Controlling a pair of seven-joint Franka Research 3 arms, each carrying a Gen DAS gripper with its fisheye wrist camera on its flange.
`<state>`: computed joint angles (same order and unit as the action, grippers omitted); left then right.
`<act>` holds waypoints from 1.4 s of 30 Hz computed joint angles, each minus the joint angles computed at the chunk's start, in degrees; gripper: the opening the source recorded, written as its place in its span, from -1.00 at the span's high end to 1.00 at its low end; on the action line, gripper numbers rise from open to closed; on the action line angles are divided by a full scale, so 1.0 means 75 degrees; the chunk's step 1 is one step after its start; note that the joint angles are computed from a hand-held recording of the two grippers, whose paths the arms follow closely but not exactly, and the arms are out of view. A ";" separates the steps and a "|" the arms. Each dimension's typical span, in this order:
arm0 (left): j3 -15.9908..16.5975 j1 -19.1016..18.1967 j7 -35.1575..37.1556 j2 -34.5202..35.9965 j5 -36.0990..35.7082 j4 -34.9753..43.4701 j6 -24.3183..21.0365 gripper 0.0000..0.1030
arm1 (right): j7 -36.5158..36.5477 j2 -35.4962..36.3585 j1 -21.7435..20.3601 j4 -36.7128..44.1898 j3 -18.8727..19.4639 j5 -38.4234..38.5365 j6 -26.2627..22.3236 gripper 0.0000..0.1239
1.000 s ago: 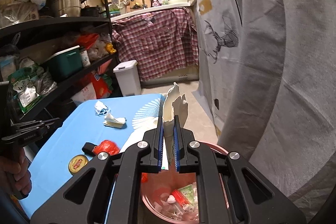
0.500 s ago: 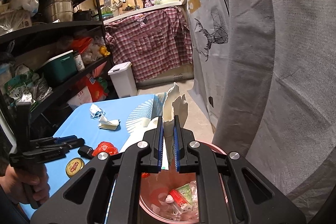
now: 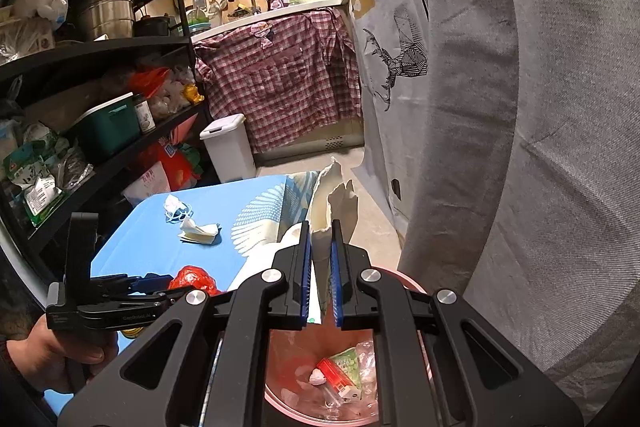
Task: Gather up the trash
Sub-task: 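Carry the red plastic bag in the left tool over the bin beside the right tool, then open the left tool to drop the red bag while the right tool drops the paper bag into the bin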
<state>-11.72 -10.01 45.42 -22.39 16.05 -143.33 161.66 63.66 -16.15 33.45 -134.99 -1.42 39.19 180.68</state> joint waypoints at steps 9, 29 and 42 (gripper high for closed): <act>-0.0341 0.0465 -0.0635 -0.0399 0.0699 -0.0054 -0.0003 0.34 | 0.0291 0.0094 -0.0379 0.0019 0.0287 -0.0351 0.0001 0.85; -0.0872 0.0653 -0.1642 0.0237 0.1814 0.1004 0.0236 0.34 | 0.3025 0.0047 -0.2541 -0.0192 0.1673 -0.3131 -0.0304 0.85; -0.0420 -0.0023 -0.1138 0.1062 0.1642 0.1517 0.0543 0.10 | 0.3458 0.0347 -0.2350 0.0100 0.1355 -0.3824 -0.1053 0.67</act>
